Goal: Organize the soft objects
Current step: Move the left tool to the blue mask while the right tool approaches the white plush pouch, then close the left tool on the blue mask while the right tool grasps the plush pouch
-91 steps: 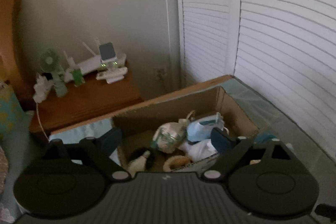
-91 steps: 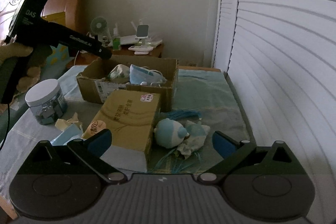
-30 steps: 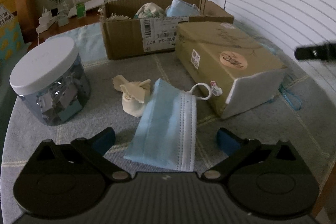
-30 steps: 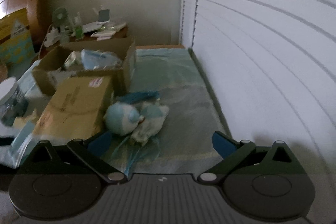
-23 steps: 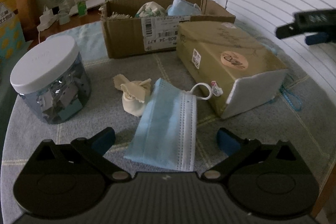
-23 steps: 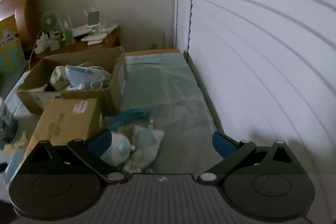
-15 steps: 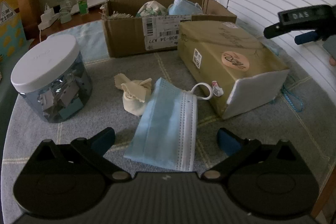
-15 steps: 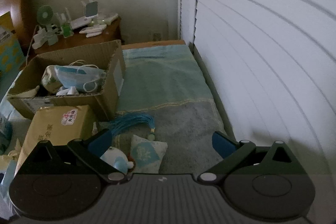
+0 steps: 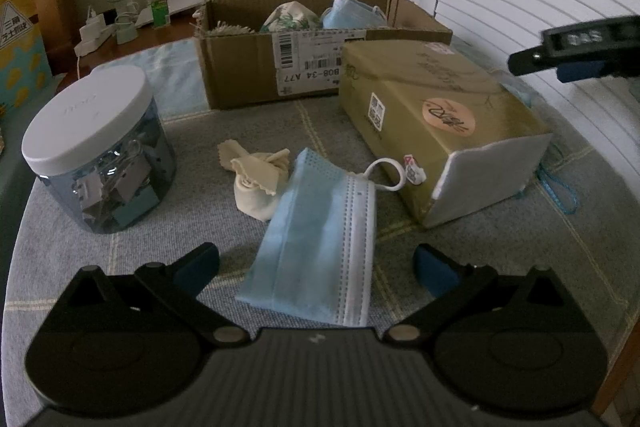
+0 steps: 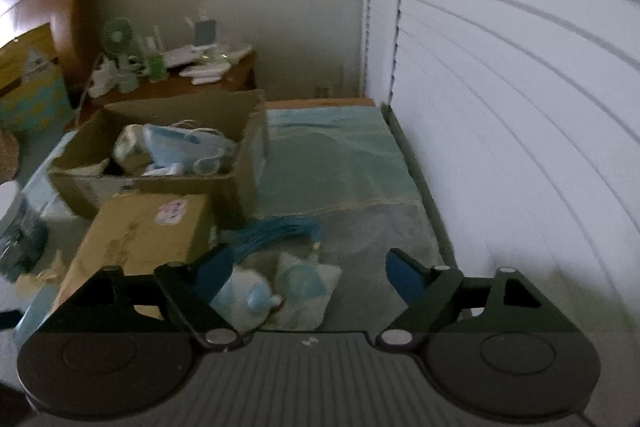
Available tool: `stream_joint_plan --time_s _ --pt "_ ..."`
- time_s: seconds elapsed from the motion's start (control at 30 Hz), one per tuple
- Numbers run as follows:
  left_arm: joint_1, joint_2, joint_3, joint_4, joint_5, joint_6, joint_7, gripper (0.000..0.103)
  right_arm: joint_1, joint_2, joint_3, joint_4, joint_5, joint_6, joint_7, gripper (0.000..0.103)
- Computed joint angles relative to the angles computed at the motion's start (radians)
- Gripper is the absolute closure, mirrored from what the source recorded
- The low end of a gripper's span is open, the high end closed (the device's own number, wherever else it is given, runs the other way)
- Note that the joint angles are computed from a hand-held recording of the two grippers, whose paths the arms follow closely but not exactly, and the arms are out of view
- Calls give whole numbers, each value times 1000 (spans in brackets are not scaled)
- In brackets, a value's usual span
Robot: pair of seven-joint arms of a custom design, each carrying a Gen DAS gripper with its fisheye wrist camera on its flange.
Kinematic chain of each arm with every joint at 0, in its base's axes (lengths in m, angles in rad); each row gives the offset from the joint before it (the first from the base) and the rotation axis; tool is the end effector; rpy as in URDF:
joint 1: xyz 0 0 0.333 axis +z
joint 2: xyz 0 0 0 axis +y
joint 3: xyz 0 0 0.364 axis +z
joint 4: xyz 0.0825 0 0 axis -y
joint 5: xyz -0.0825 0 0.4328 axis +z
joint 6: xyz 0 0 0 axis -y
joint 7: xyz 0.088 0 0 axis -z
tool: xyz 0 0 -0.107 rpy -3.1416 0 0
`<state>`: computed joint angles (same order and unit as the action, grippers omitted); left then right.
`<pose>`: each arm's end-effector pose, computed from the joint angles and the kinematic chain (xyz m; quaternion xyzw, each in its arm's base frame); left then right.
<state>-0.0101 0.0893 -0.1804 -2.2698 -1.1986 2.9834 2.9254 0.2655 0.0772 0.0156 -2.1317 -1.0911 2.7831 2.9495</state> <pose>0.5826 -0.0448 0.3724 -0.5149 0.7768 -0.3073 0.1921 0.5892 0.2114 0.4366 -0.5950 0.7001 -0.3006 0.2559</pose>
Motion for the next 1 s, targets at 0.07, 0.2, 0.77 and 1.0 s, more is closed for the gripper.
stream_joint_plan --time_s 0.07,0.2,0.77,1.0 --pt "-1 0 0 -1 7 2 -9 0 -5 29 1 34 64 -35 -70 20" --pt "-1 0 0 -1 6 3 -10 0 -21 86 2 80 286 -46 -253 25" --pt "0 0 -1 0 1 3 -5 0 18 54 -16 24 358 -115 -357 25" --pt "-1 0 -1 0 -6 5 1 1 13 16 -4 -18 316 -96 -338 25"
